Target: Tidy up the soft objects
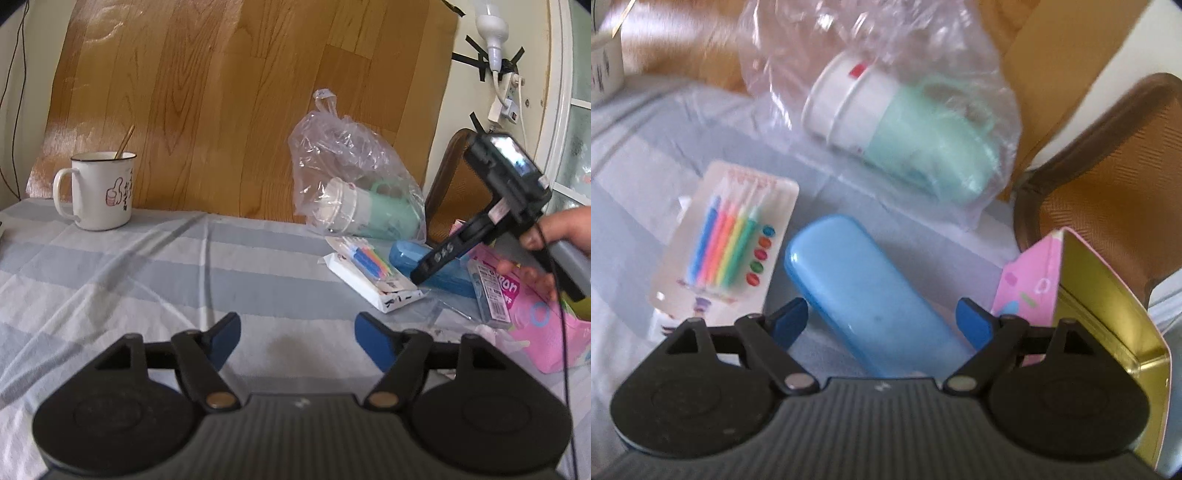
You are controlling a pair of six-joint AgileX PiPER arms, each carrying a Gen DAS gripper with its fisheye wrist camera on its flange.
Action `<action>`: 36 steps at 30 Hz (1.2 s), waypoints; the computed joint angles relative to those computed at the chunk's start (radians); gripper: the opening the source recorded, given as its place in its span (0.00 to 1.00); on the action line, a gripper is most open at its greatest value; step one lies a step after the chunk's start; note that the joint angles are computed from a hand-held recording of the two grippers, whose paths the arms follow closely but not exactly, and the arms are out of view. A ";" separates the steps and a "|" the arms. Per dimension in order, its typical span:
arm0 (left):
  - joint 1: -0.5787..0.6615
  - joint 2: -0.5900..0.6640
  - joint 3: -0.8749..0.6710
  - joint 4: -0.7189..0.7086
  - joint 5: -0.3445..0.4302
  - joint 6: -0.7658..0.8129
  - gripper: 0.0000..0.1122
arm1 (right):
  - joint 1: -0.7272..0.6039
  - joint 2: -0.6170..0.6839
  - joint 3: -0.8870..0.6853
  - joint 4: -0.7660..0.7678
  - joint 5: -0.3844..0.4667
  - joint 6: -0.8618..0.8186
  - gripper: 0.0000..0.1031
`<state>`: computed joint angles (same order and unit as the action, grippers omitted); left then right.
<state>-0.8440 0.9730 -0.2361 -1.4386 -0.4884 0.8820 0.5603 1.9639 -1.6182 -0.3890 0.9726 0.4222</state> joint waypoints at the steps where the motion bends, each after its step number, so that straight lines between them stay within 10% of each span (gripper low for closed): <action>1: 0.015 0.002 -0.002 0.008 0.014 -0.003 0.63 | 0.007 -0.006 0.022 -0.038 -0.036 0.030 0.88; 17: 0.057 0.014 -0.014 -0.043 0.038 0.016 0.67 | 0.239 -0.212 0.306 -0.543 -0.218 0.551 0.59; 26: 0.068 0.010 -0.023 -0.115 0.028 0.064 0.70 | 0.421 -0.252 0.377 -0.718 -0.227 0.615 0.60; 36: 0.128 -0.023 -0.013 -0.149 0.067 0.062 0.72 | 0.327 -0.472 0.615 -0.840 -0.476 1.034 0.67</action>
